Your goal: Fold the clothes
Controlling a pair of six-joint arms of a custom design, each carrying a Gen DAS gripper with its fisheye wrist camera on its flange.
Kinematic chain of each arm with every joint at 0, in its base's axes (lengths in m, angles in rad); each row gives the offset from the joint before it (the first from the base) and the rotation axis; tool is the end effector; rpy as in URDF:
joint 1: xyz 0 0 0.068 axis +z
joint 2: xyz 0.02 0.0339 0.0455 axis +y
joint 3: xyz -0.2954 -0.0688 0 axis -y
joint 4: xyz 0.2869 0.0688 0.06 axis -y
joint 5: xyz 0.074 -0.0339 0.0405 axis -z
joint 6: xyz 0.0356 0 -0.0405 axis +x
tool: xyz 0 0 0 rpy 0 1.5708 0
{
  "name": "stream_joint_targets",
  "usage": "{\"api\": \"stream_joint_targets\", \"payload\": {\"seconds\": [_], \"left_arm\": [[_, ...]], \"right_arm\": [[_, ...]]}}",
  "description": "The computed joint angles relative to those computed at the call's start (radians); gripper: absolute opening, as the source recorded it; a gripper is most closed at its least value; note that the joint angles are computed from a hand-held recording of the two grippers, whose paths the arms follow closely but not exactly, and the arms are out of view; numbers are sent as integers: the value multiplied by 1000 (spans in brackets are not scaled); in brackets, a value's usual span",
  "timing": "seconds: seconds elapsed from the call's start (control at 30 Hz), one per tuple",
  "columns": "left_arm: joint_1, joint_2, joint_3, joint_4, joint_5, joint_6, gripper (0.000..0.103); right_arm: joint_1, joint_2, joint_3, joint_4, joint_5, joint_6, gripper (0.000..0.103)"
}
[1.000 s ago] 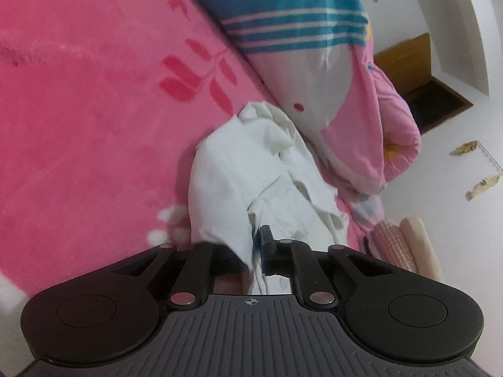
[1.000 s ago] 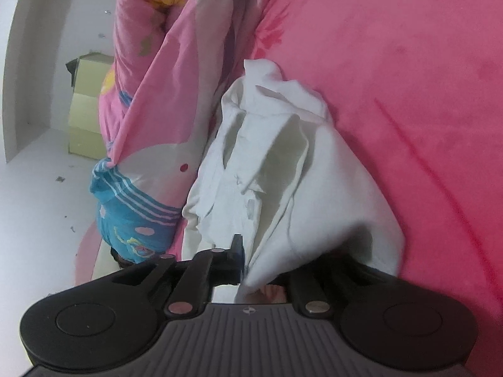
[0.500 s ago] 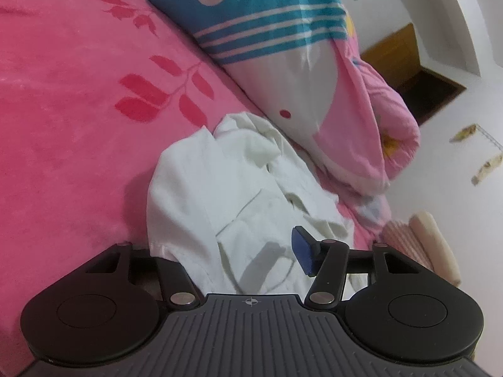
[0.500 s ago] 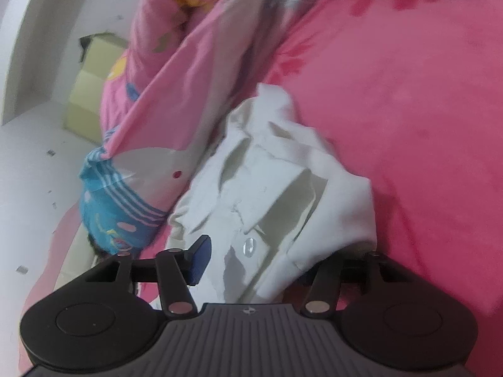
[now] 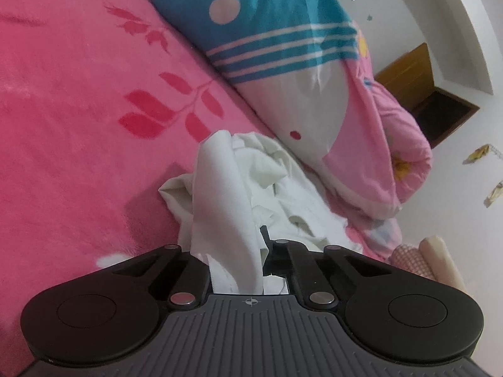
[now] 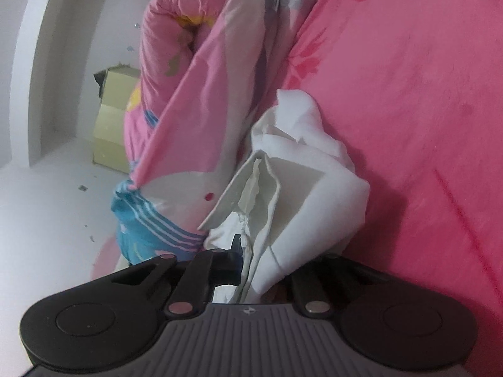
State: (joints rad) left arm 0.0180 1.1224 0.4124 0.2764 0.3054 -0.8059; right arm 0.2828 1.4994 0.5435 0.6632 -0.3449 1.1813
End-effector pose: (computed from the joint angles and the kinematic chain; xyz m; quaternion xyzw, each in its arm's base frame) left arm 0.2467 -0.0063 0.1928 -0.2584 0.7960 -0.3226 0.4422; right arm 0.3004 0.0998 0.1774 0.2512 0.7567 0.4952 0.3450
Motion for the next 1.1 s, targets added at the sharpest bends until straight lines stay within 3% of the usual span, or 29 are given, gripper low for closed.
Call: {"api": "stream_joint_targets", "payload": {"seconds": [0.33, 0.53, 0.8, 0.93, 1.1], "left_arm": [[87, -199, -29, -172, 105, -2, 3], [175, -415, -62, -392, 192, 61, 3], [321, -651, -85, -681, 336, 151, 3], [322, -647, -94, -700, 345, 182, 3], [287, -630, -120, -639, 316, 201, 4]], "right_arm": [[60, -143, -84, -26, 35, 84, 7], [124, -287, -200, -51, 81, 155, 7], [273, -578, -338, -196, 250, 240, 7], [334, -661, -367, -271, 338, 250, 7], [369, -669, -362, -338, 411, 194, 7]]}}
